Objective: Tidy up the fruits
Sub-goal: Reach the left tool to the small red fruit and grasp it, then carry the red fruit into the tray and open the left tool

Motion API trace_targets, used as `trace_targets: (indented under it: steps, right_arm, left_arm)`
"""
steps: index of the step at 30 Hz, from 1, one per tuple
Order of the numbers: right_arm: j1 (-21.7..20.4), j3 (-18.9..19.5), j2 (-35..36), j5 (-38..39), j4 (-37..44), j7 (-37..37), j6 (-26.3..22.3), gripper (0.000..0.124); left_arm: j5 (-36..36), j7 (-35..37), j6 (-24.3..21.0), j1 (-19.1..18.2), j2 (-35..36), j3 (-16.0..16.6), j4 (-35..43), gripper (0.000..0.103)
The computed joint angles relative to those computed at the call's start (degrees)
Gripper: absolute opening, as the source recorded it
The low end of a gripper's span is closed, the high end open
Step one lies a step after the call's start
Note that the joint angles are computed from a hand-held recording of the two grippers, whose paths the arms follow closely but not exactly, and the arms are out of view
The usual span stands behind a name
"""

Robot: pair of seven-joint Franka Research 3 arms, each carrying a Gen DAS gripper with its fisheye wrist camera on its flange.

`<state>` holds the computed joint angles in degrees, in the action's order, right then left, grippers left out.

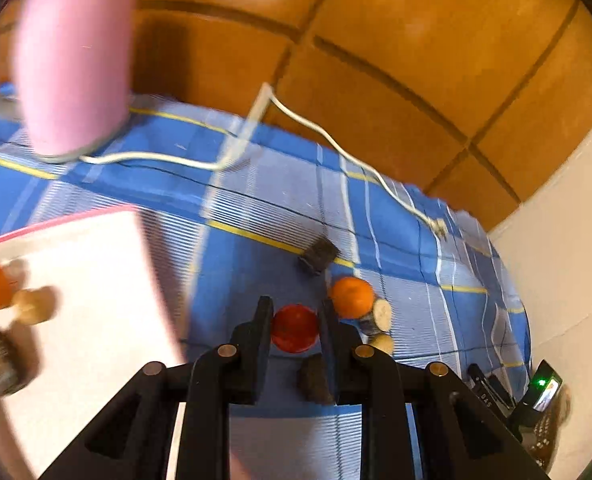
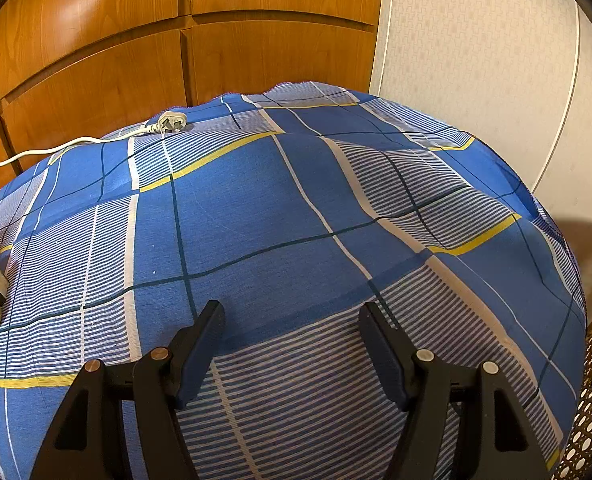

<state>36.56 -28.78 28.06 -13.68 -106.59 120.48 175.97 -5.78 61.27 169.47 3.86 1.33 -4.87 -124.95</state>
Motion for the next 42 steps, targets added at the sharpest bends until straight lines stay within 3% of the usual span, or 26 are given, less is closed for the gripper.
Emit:
trace_targets:
  steps: [6,10,20,21,30,37,42]
  right_arm:
    - [0.08,-0.08,-0.01,0.07,0.01,-0.04,-0.06,0.071]
    - [0.17,-0.16,0.01,0.04,0.02,0.04,-0.07,0.071]
    - [0.07,-0.03,0.04,0.15,0.06,0.02,-0.04,0.071]
    - [0.21,-0.16,0.05,0.11,0.04,0.10,-0.05,0.071]
    - [0.32,-0.27,0.02,0.00,0.01,0.24,-0.09,0.071]
    - [0.35,-0.33,0.06,-0.07,0.01,0.32,-0.07,0.071]
    - [0.13,-0.13,-0.01,0.02,-0.06,0.21,0.04,0.071]
  left_arm:
    - [20.69,-20.21,-0.37,4.99,-8.26,0.89,-8.44,0.023]
    - [26.76,-25.80,-1.50,7.63,-10.52,1.04,-11.69,0.023]
    - [32.96,-35.94,-2.63,10.62,-13.36,0.21,-16.35,0.024]
    - [33.03,-36.89,-2.89,10.70,-14.09,0.23,-16.75,0.028]
    - [41.24,-48.63,-7.17,15.25,-26.38,-3.98,-23.55,0.039]
    - [41.81,-54.53,-17.11,12.83,-32.62,-7.15,-28.24,0.053]
    - [43.01,-59.05,-21.16,10.07,-35.29,-8.62,-30.55,0.063]
